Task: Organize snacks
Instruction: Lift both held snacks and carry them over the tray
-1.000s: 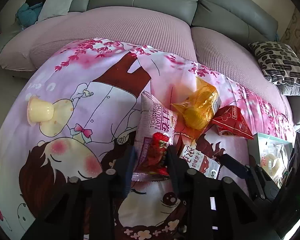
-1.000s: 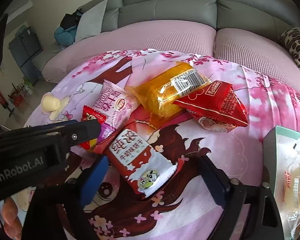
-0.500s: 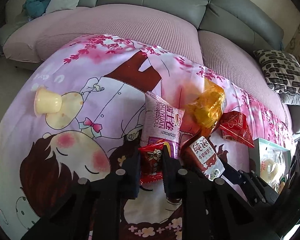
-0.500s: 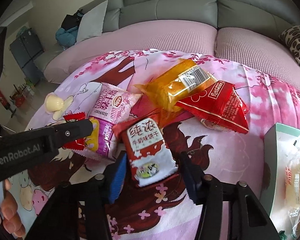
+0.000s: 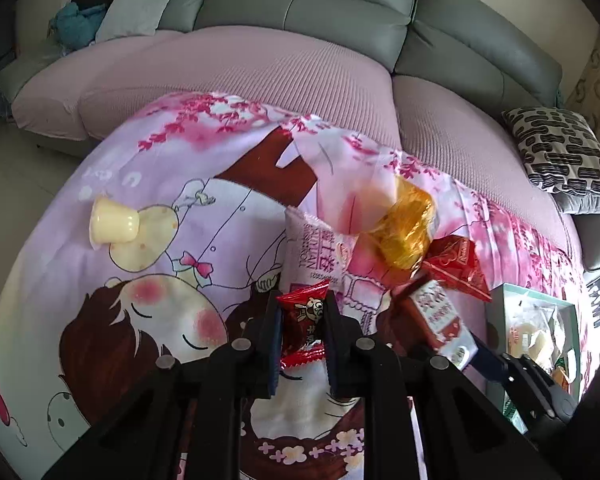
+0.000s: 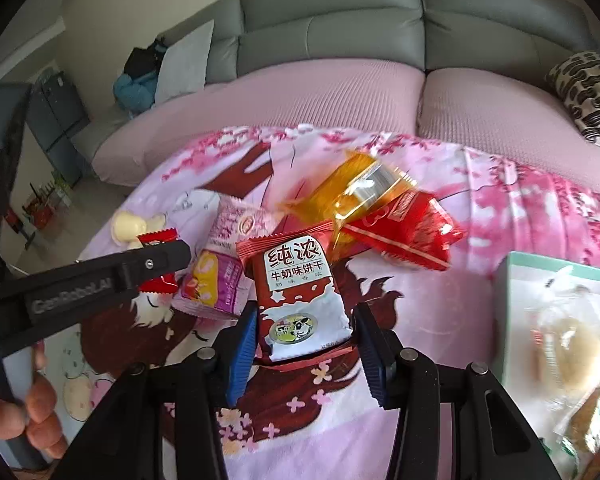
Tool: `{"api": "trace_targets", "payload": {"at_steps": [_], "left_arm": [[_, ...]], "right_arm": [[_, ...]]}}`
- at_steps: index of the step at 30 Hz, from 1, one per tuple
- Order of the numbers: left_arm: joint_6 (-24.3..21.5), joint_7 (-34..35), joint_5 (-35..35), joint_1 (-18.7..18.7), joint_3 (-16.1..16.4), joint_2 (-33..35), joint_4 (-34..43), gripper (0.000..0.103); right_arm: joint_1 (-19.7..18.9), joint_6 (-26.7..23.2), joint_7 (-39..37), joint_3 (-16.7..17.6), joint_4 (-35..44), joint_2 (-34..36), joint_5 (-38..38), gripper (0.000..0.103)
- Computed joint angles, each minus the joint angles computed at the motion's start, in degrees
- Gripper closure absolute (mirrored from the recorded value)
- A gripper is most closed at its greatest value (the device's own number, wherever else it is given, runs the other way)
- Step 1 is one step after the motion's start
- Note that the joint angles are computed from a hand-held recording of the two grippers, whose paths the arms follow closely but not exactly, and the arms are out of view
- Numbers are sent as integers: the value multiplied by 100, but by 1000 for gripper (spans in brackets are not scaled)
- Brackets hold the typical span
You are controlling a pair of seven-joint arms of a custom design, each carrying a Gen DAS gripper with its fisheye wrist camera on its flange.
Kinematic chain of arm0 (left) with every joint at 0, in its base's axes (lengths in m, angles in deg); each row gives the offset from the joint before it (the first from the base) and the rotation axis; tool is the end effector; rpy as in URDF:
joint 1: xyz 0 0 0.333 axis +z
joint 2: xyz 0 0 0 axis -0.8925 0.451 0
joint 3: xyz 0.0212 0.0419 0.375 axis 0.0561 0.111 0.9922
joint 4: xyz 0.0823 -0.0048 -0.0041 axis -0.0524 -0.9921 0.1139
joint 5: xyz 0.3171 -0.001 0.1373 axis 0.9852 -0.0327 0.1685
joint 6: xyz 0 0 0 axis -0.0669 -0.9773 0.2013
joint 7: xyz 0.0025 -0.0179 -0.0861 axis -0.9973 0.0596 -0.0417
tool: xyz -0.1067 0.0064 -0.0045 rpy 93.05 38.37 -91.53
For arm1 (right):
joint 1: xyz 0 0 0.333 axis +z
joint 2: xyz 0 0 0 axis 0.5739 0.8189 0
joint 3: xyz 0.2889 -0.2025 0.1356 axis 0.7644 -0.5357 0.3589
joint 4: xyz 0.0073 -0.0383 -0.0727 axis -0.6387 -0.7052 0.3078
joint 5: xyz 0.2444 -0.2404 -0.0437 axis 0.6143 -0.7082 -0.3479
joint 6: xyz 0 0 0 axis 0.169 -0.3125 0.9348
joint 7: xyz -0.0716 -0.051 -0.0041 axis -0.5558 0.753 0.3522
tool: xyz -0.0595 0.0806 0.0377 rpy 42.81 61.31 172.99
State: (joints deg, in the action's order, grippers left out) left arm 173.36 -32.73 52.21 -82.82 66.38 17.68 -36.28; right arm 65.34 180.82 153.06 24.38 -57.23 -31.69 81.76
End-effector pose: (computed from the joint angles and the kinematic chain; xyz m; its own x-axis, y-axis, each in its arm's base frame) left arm 0.5798 -0.2528 0.3779 0.2826 -0.9397 0.1924 -0.7869 -0.3418 -0.5138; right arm 0.6016 0.3841 0.3582 0.4264 -0.8842 -0.1908 -0.7646 -0.2397 -0.5982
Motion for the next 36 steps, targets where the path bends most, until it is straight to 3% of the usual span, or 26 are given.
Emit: {"api": "trace_targets", "payload": {"at_steps": [9,16,20,30,32,36], "left_arm": [[-101,-524,581,-226,124,-160,124,84],[-270,-700,1078,-275,-39,-247,343,84],[-294,-719,1262,-285,-148,-266,469,84],[-333,-577,1474,-457,-325,-173,890,84],[-351,-441,1463,-519,-367,-118,1020,84],[-296,-85,1357,-646,-451,48,1317,84]], "right_arm": [[87,623,192,-241,-859,-693,167,53],[-57,1034,364,-213,-1567,-1227,398,53],[22,1103,508,-389,-1878,-1457,524,53],[-318,1370,786,-272,-2554,-1912,763,53],[-185,1389,805,-501,-2649,-2001,820,53],[415,1458,805,-1377,-2844,-2136,1096,53]]}}
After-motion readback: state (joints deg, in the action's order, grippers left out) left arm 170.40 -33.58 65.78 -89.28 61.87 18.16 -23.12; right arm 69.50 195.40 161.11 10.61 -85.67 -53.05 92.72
